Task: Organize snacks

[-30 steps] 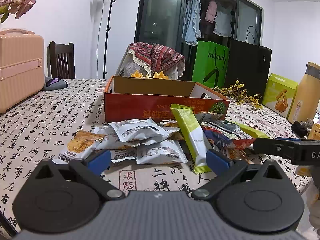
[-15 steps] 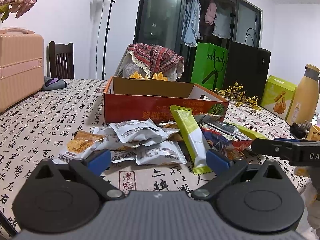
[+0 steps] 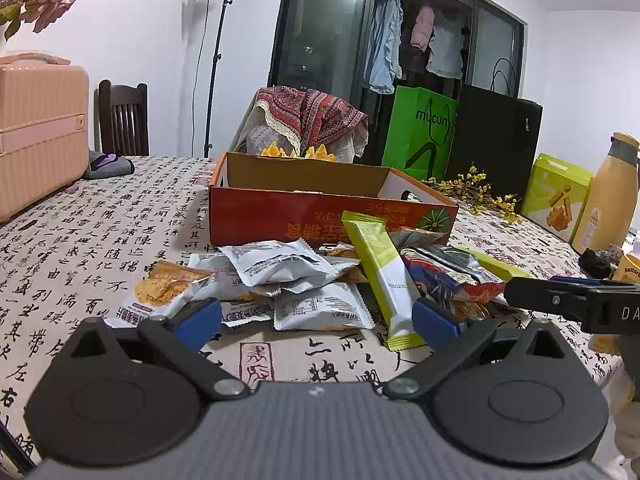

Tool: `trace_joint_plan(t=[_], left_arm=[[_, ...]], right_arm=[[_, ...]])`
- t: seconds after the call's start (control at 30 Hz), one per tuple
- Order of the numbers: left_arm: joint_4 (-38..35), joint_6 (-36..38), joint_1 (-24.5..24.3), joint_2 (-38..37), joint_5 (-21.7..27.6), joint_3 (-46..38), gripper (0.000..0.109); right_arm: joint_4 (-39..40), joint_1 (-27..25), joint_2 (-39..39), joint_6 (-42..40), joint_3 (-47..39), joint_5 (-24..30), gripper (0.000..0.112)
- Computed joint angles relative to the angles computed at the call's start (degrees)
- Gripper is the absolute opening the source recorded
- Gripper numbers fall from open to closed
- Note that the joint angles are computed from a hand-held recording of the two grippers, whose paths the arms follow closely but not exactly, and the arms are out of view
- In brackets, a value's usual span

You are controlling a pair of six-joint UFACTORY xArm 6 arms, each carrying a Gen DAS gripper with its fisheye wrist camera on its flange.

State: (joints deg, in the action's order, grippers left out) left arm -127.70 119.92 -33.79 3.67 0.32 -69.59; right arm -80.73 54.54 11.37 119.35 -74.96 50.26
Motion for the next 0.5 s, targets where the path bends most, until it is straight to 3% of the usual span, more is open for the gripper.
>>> trace_joint_plan(t=[0.5], left_arm=[[1.2, -1.6, 0.1, 0.3, 0.1, 0.0, 0.103]], right_arm=[[0.1, -0.2, 0.2, -0.2, -0.2, -0.3, 0.103]])
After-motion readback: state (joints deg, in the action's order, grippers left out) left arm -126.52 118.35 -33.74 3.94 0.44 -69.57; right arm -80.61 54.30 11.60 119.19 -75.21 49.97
